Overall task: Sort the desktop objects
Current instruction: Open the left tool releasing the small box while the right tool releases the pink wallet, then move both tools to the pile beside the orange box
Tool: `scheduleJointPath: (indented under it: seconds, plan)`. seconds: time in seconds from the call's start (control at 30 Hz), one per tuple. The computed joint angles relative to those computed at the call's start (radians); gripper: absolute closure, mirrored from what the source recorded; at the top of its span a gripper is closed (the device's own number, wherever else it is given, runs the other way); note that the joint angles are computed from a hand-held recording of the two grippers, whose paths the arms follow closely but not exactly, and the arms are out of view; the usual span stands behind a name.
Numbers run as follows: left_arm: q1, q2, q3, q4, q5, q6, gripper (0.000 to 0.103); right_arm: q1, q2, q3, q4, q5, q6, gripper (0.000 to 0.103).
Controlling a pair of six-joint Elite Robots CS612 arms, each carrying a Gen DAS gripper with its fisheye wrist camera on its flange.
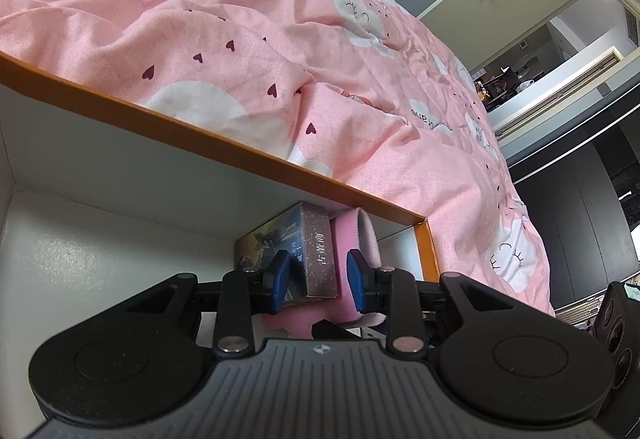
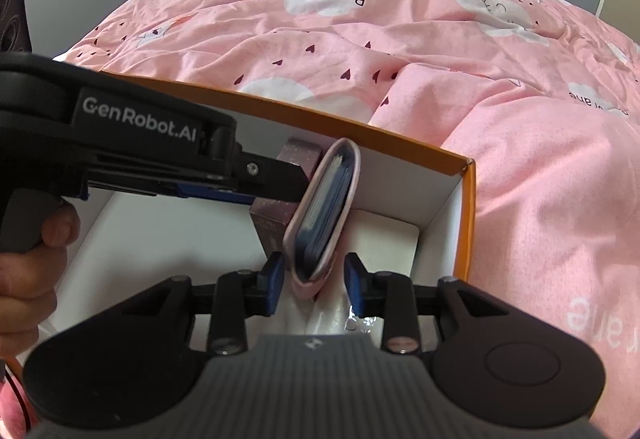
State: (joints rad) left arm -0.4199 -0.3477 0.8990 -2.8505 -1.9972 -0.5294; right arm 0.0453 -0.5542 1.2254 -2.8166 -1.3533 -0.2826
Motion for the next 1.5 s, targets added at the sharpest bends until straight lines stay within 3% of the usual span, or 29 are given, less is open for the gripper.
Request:
scheduleJointPath:
  seconds: [0.1, 0.4, 0.6, 0.77, 0.9, 1.03, 1.27, 1.5]
  plan:
    - [-0.002, -0.009, 0.014, -0.015, 0.015, 0.006, 0.069, -0.001, -0.008, 0.014, -0.013, -0.004, 0.001, 0.062]
    - [-0.008, -0.067, 0.101, -0.063, 0.068, 0.054, 0.069, -0.009, -0.041, 0.066, -0.046, 0.002, 0.024, 0.062]
    - [-0.014, -0.16, 0.232, -0.123, 0.105, 0.151, 0.069, -0.015, -0.089, 0.148, -0.13, 0.036, 0.039, 0.061]
    - [-0.021, -0.261, 0.376, -0.184, 0.142, 0.239, 0.069, -0.025, -0.141, 0.253, -0.271, 0.119, 0.086, 0.046]
    - [-0.019, -0.325, 0.482, -0.234, 0.154, 0.258, 0.069, -0.025, -0.182, 0.333, -0.356, 0.159, 0.123, 0.046]
    - [-0.017, -0.382, 0.574, -0.222, 0.193, 0.281, 0.069, -0.027, -0.215, 0.406, -0.402, 0.2, 0.155, 0.048]
    - [-0.021, -0.448, 0.698, -0.151, 0.348, 0.259, 0.068, -0.015, -0.249, 0.482, -0.318, 0.231, 0.143, 0.057]
    - [-0.009, -0.468, 0.764, -0.074, 0.385, 0.255, 0.068, 0.002, -0.261, 0.513, -0.229, 0.246, 0.084, 0.063]
